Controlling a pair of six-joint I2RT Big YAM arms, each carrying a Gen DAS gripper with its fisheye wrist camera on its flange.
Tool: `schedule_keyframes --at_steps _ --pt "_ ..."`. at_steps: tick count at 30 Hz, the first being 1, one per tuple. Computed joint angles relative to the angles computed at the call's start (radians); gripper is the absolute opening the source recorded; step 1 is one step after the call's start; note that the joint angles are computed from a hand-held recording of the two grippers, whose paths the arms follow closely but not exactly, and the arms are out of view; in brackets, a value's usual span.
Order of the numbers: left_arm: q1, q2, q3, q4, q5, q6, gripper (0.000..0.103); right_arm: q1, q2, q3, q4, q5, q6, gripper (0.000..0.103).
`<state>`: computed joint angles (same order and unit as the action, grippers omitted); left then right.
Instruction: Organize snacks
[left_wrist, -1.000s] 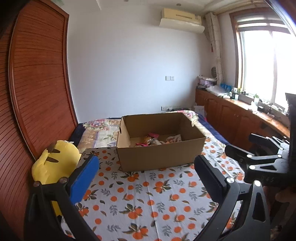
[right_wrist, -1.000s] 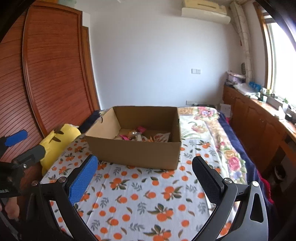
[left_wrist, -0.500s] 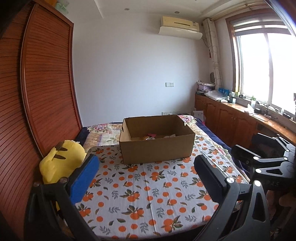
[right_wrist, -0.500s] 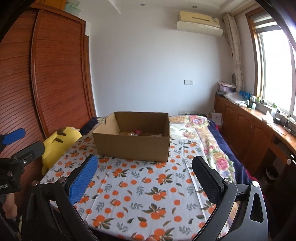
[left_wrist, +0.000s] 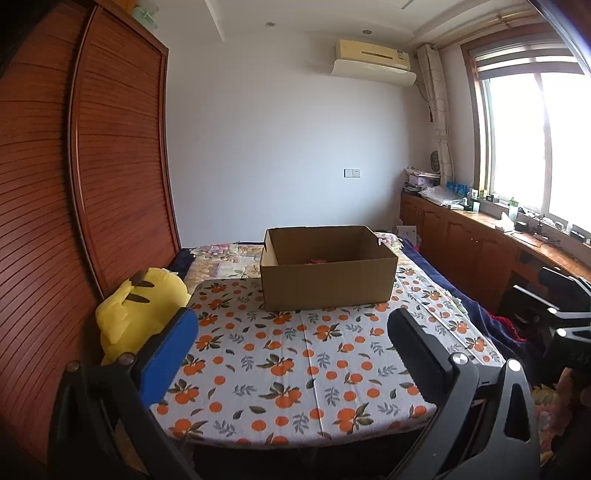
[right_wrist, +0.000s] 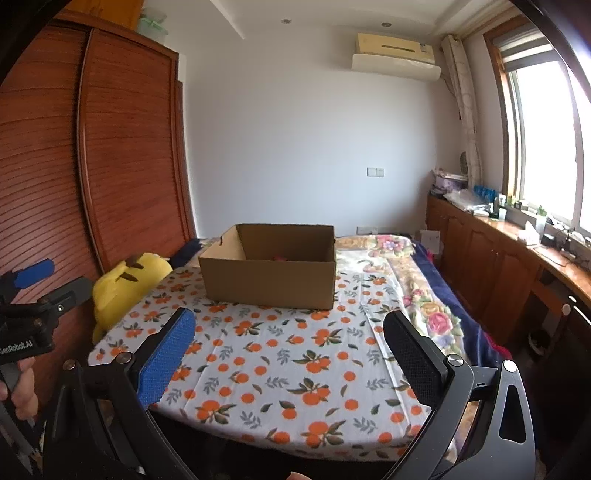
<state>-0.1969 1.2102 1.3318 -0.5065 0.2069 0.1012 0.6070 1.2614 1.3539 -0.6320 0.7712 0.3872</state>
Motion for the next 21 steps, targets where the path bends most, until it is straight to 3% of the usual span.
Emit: schedule_keyframes --at_steps 14,21 --pt "0.024 -0.073 -0.103 0.019 0.010 0.013 0.103 0.070 -0.037 -0.099 -0.005 0.067 0.062 0.103" --pt "0.015 -0.069 -0.144 0.021 0.009 0.015 0.103 0.055 -0.053 -0.148 -0.003 0.070 0.106 0.103"
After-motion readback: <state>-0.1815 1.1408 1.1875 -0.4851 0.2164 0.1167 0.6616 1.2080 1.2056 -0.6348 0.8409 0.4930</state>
